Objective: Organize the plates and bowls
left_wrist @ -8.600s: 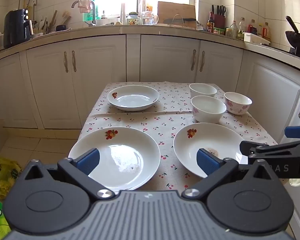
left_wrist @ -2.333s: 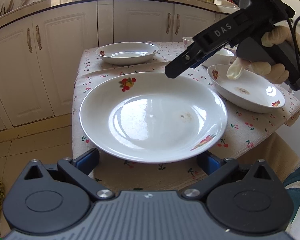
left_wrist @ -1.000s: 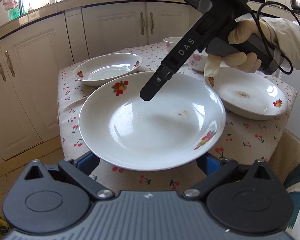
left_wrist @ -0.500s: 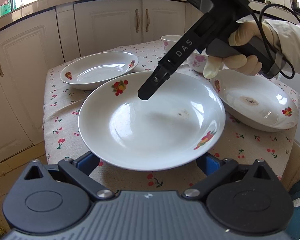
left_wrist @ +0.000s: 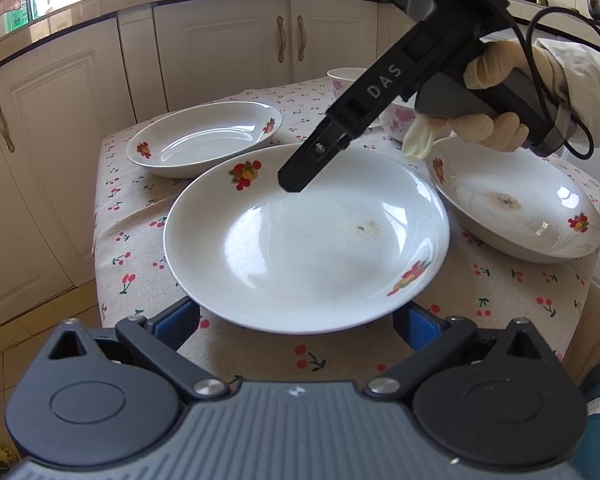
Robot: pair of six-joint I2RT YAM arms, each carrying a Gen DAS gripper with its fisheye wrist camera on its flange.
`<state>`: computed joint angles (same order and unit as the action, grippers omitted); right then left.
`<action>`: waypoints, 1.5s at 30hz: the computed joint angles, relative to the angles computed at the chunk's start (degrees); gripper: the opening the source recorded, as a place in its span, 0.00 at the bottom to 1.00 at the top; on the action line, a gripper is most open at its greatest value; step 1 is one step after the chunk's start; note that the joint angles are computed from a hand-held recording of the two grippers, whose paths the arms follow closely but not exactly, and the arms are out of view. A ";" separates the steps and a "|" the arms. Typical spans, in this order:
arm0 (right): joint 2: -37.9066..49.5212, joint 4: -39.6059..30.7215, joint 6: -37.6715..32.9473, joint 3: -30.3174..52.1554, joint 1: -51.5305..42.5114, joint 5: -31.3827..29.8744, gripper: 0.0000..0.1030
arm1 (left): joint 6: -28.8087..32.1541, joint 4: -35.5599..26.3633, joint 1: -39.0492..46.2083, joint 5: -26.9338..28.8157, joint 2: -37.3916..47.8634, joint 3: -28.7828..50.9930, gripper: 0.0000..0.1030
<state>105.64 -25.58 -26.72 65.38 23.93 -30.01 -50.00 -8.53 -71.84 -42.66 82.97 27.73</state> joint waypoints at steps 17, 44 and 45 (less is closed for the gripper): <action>-28.97 2.12 -6.73 -22.90 -11.15 -2.99 1.00 | -35.51 -34.02 -14.05 -9.72 6.85 17.20 0.99; -40.34 -18.44 -57.78 -38.49 -57.49 -14.52 1.00 | -34.21 -31.53 -15.05 -11.94 19.20 33.35 0.99; -39.87 -16.75 -56.94 -39.10 -57.12 -14.17 1.00 | -33.49 -30.94 -14.76 -11.61 19.10 33.27 0.99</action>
<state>65.77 -42.33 -83.66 26.28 -33.18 -44.18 -83.50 -39.48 -86.60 -54.28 102.08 61.00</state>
